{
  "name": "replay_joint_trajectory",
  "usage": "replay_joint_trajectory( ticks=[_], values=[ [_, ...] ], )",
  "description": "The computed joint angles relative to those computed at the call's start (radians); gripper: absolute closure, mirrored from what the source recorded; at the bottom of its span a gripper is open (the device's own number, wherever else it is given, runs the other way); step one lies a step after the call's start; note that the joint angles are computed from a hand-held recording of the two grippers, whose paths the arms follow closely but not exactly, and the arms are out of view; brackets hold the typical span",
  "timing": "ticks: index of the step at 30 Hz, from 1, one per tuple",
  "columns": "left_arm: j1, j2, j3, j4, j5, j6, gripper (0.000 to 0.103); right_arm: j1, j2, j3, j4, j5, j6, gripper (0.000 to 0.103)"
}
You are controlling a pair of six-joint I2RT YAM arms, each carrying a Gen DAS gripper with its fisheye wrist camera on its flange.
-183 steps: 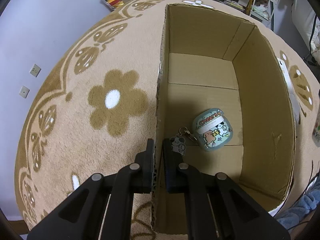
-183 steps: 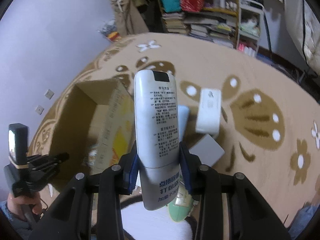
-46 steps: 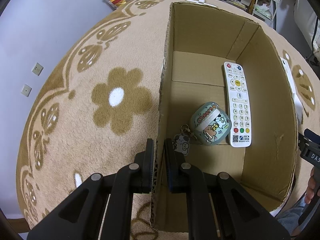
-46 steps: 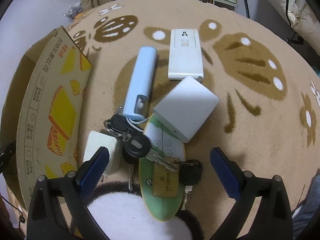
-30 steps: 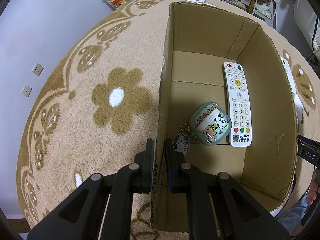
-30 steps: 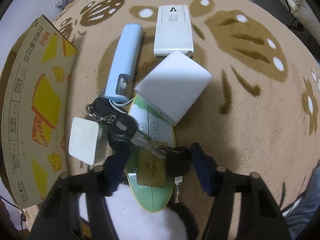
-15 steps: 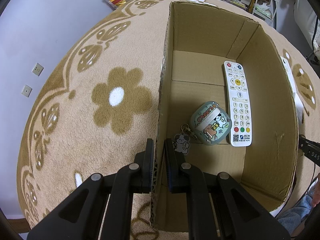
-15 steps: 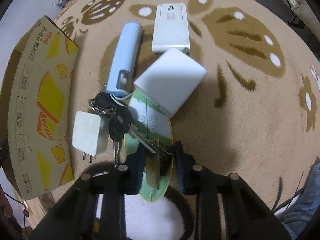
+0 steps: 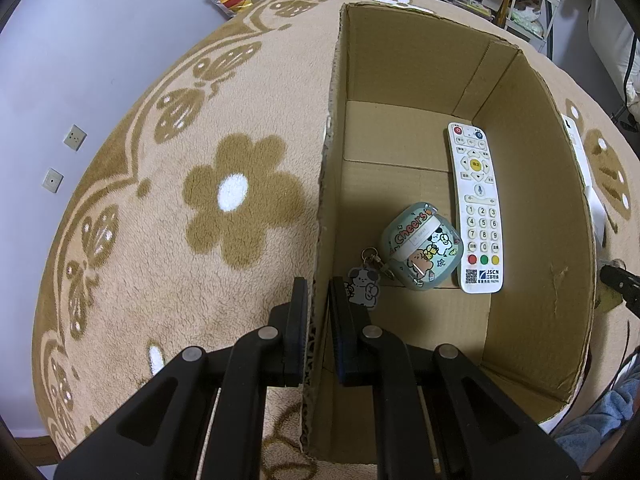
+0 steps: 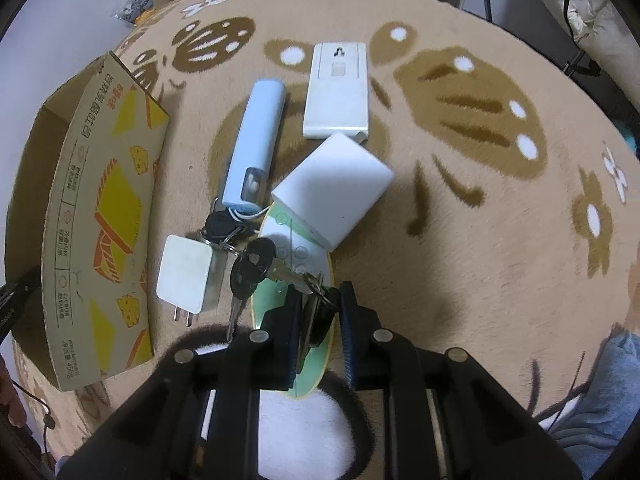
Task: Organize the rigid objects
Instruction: 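Close the right tool on the green skateboard keychain and lift it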
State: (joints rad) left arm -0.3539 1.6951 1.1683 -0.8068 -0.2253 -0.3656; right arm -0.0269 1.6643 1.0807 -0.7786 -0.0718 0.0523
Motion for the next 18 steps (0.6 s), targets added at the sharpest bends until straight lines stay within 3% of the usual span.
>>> replay_joint_trajectory(
  ticks=[8,18],
  values=[
    [0.002,0.000,0.000,0.000,0.002,0.001,0.092,-0.019,-0.024,0.002,-0.010,0.019,-0.007,0.089],
    [0.009,-0.006,-0.007,0.007,0.015,0.011,0.094,0.006,-0.115,0.008,0.042,-0.034,-0.003,0.089]
  ],
)
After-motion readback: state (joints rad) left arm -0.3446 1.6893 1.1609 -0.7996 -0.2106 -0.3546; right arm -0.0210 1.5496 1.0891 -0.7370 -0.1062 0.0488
